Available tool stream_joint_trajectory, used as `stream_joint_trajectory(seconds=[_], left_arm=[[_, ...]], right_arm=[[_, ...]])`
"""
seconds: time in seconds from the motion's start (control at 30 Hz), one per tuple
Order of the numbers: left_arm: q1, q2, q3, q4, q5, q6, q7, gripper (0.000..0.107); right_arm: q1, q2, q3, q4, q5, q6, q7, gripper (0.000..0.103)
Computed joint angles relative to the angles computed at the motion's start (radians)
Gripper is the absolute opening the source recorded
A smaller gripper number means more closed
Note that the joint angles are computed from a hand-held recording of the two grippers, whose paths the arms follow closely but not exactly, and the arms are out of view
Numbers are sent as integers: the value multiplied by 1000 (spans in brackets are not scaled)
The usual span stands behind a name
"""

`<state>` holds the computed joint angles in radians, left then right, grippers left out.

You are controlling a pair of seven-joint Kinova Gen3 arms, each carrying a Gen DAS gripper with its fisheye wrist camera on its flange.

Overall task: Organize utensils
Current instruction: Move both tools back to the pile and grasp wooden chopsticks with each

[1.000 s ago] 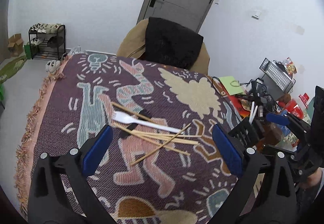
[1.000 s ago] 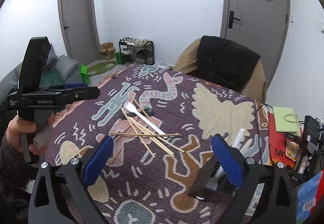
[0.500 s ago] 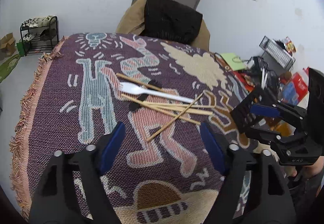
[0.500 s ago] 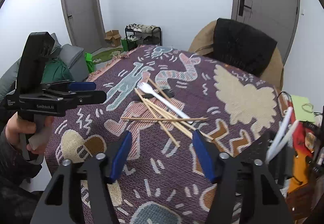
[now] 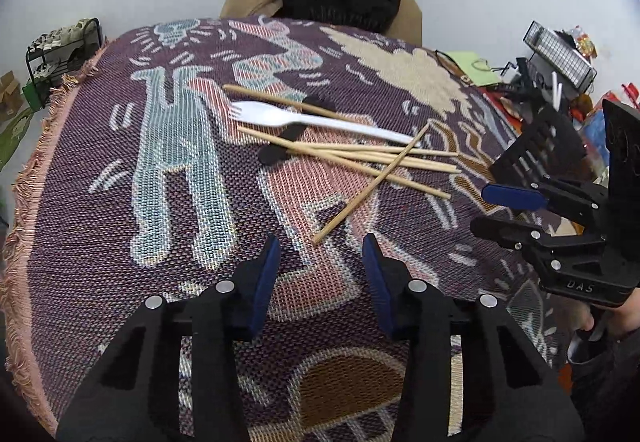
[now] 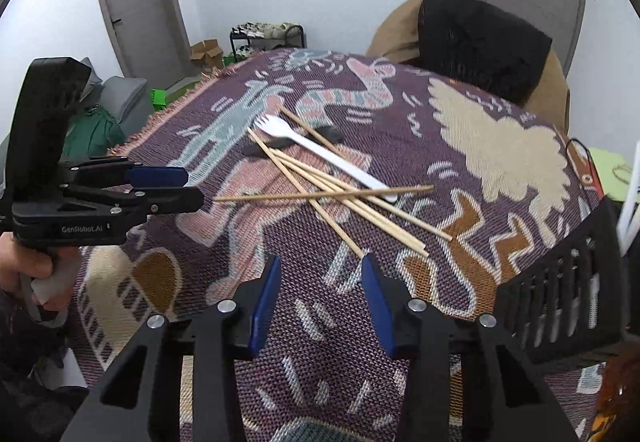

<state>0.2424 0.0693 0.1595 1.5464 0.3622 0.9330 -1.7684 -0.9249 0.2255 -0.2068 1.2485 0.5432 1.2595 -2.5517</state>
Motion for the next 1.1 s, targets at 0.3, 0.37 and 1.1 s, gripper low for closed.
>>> stream_joint_trajectory(seconds=[0.3, 0.37, 1.1], left_arm=[[27, 38, 18, -15, -43, -23, -28, 39], [29, 40, 19, -15, -46, -30, -41, 36], [-18, -59, -13, 51, 150, -44, -245, 7]], right_arm=[[37, 19, 16, 32, -29, -41, -5, 37], [40, 28, 22, 30, -26, -39, -5, 37], [56, 40, 24, 32, -93, -92, 101, 8]])
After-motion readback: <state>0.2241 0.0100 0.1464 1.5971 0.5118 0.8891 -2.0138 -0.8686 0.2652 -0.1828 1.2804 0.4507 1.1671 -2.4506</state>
